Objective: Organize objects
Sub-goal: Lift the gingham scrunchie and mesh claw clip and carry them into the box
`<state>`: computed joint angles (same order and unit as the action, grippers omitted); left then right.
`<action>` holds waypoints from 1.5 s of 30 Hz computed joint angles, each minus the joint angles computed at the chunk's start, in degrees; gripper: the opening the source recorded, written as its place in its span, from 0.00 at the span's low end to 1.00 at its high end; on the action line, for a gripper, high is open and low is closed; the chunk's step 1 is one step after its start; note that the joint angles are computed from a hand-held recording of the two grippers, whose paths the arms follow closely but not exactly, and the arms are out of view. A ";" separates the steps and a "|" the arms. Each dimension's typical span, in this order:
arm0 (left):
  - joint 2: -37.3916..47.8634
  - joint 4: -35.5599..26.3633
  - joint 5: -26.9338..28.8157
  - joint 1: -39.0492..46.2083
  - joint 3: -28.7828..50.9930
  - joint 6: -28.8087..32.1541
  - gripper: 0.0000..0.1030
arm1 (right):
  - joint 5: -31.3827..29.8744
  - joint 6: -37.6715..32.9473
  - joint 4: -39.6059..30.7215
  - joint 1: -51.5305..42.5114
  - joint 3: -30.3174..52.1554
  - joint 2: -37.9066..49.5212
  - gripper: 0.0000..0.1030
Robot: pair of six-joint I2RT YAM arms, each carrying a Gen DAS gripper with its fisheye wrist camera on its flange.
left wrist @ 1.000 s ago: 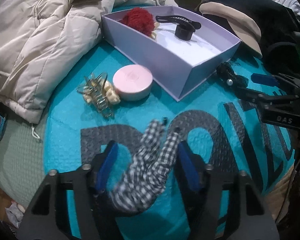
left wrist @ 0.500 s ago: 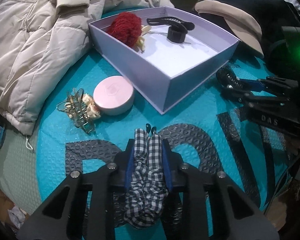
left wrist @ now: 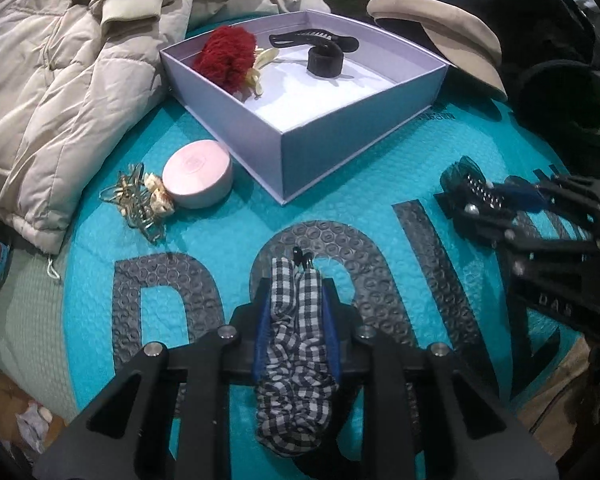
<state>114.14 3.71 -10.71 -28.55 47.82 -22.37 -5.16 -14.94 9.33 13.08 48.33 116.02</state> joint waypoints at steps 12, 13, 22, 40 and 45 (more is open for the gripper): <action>-4.93 -4.01 -2.14 -0.12 -0.54 -2.67 0.20 | -1.93 -0.42 -2.77 1.89 -1.51 -5.09 0.41; -5.32 -4.29 -2.09 0.01 -0.58 -2.79 0.20 | -1.75 -0.20 -2.99 1.94 -1.63 -5.56 0.41; -8.66 -3.74 -4.23 -0.42 -3.64 -5.70 0.20 | -1.36 1.56 -4.86 3.84 -4.17 -10.87 0.41; -23.69 -20.76 -15.77 -11.41 -3.33 -19.13 0.20 | -5.60 -4.42 -7.77 -0.29 -12.24 -26.02 0.41; -24.43 -23.93 -17.33 -13.32 -0.80 -20.16 0.20 | -6.91 -5.08 -8.66 -2.13 -12.55 -27.42 0.41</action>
